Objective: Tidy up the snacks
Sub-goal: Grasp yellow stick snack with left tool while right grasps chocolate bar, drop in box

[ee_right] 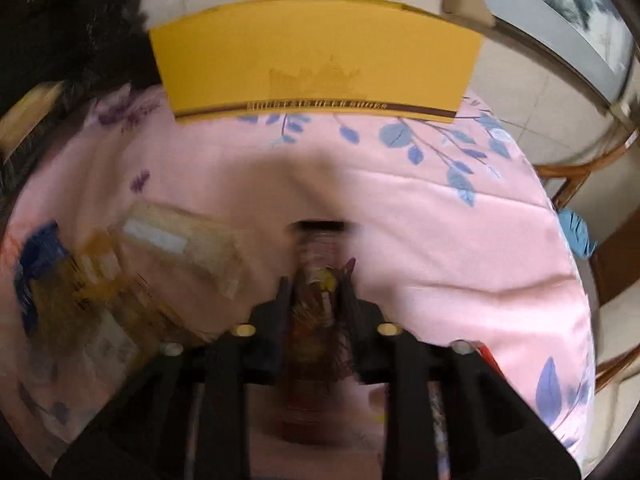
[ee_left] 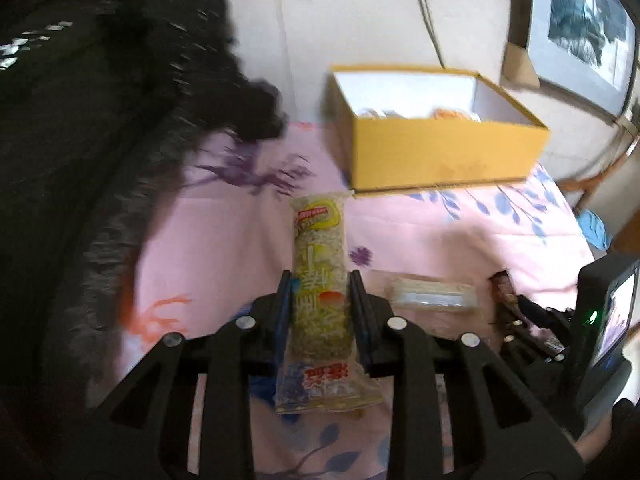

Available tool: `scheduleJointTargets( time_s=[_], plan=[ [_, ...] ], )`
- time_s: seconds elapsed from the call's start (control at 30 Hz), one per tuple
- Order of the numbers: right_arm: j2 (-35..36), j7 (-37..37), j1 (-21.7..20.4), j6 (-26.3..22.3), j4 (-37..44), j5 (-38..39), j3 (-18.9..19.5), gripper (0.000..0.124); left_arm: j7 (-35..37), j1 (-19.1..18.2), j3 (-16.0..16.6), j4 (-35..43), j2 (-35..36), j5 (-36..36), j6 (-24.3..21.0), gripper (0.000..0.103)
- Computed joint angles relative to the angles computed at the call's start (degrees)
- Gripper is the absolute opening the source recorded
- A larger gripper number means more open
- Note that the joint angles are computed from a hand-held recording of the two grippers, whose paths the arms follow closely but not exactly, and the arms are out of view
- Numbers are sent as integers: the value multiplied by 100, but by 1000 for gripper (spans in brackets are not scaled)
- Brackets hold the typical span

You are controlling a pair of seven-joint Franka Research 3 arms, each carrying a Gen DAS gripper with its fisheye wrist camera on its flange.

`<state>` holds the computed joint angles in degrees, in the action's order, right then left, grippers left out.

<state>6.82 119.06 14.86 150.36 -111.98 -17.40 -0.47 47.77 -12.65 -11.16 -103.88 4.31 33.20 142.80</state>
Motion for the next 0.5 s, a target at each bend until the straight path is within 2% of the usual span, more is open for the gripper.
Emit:
scheduleJointTargets(
  time_s=[0.07, 0.17, 0.23, 0.4, 0.5],
  plan=[
    [-102, 113, 15, -71, -22, -82, -9, 23, 27, 54, 21, -233, -285, -73, 172, 28],
    [-358, 154, -59, 140, -237, -75, 20, 23, -3, 98, -14, -456, -557, -27, 330, 28],
    [-533, 105, -166, 302, -317, 293, 45, 23, 83, 112, -54, -406, -556, -38, 388, 28],
    [-1108, 122, -366, 713, -553, 338, 171, 23, 369, 84, -142, -377, -708, -156, 504, 28],
    [-1270, 64, -526, 858, -421, 379, 263, 23, 517, 75, -153, -341, -729, -276, 618, 28]
  ],
)
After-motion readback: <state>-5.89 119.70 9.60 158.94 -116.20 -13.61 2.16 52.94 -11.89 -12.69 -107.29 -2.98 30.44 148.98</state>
